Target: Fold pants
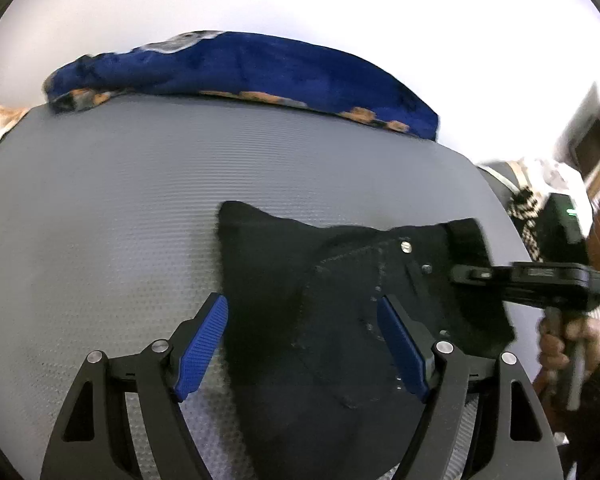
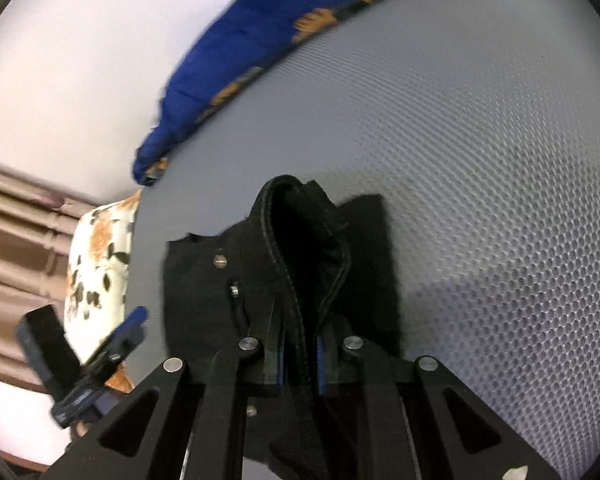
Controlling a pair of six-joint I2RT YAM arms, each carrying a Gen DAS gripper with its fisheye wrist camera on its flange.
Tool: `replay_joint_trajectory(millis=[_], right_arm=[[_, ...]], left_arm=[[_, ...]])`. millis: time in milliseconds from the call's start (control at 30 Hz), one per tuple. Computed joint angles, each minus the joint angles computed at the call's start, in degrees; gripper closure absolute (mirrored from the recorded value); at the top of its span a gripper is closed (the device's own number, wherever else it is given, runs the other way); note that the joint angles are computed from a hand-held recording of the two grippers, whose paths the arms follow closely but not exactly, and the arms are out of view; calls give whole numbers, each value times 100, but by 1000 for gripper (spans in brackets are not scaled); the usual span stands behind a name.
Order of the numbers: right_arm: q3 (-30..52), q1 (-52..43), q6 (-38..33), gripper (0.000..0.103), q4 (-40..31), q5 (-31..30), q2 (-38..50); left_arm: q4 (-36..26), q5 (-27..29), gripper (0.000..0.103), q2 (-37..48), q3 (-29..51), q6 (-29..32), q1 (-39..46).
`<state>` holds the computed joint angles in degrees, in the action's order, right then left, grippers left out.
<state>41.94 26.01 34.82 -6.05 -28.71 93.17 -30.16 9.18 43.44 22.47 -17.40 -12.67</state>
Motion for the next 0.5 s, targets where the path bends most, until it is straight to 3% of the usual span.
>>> replay_joint_trajectory(millis=[133,233,333,500], right_arm=[[3,-32,-114,87,228,-8,313],[128,-56,-251,79,-50,-15,269],[-10,-178,-381,76,-280,26,-63],[-474,-313,-482,76,-740,65,-1040]], left_arm=[[356,132,25,335,-104,-128,-374],[738,37,25,760,-254,-216,-570],[1116,181,26,1199,-409,-109,-487],[1006,151,26,949,-487,-102,-634]])
